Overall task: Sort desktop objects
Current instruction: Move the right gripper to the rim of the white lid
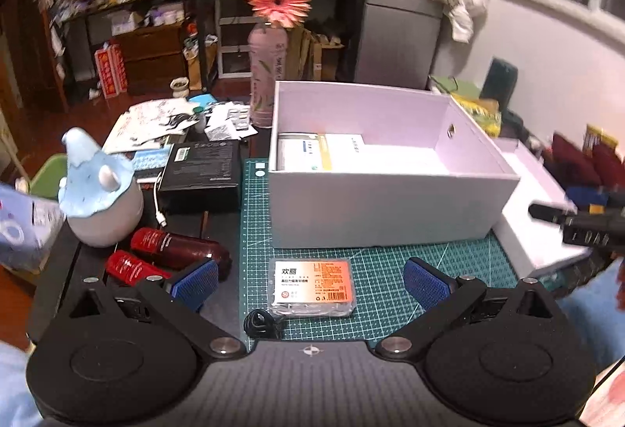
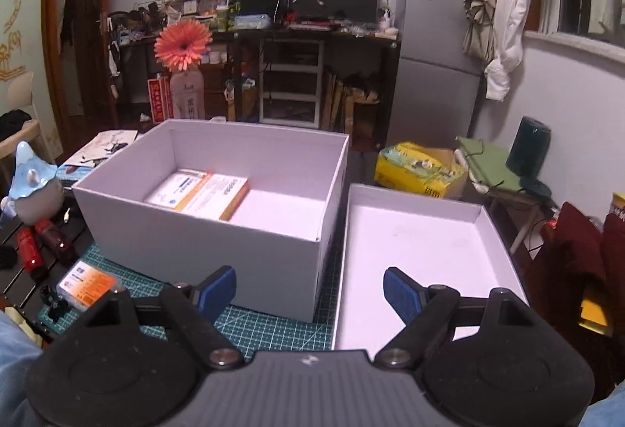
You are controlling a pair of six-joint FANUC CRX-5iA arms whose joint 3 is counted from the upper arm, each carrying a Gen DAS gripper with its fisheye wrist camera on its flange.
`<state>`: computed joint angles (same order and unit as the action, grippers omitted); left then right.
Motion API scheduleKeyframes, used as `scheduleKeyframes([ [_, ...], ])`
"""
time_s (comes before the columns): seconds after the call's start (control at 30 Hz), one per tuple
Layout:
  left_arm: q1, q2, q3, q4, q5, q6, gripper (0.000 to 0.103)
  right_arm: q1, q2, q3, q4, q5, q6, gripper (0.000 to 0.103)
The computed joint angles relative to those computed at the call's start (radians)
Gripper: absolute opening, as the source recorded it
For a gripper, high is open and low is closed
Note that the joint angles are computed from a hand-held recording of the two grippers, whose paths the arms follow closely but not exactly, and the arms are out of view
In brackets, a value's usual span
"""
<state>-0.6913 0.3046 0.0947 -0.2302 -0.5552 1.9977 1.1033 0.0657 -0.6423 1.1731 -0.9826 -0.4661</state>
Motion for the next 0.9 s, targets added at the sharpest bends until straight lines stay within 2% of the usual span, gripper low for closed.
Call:
scheduleKeyframes([
  [0.1,0.018,-0.010,-0.017,0.028,0.008,0.019,0.103,-0.013,0.005,0.007,-0.049,0.019,0.050,0.076],
  [0.2,0.018,-0.013,-0.011,0.001,-0.005,0.061,0.103,-0.025,0.015,0.018,-0.098,0.030,0.068,0.068],
  [0.37,0.013,-0.014,-0.011,-0.001,0.002,0.044,0.103,-0.039,0.047,0.048,-0.172,0.035,0.100,0.049],
  [0.43,0.011,-0.014,-0.010,-0.006,0.001,0.041,0.103,-0.042,0.065,0.067,-0.204,0.021,0.125,0.044],
  [0.6,0.011,-0.017,-0.010,-0.014,-0.003,0.054,0.103,-0.056,0.071,0.072,-0.224,0.047,0.123,0.037],
  [0.67,0.012,-0.016,-0.009,-0.014,-0.008,0.058,0.103,-0.060,0.071,0.072,-0.233,0.058,0.118,0.030],
  [0.9,0.011,-0.014,-0.007,-0.011,-0.012,0.050,0.103,-0.076,0.092,0.097,-0.290,0.072,0.170,0.029],
])
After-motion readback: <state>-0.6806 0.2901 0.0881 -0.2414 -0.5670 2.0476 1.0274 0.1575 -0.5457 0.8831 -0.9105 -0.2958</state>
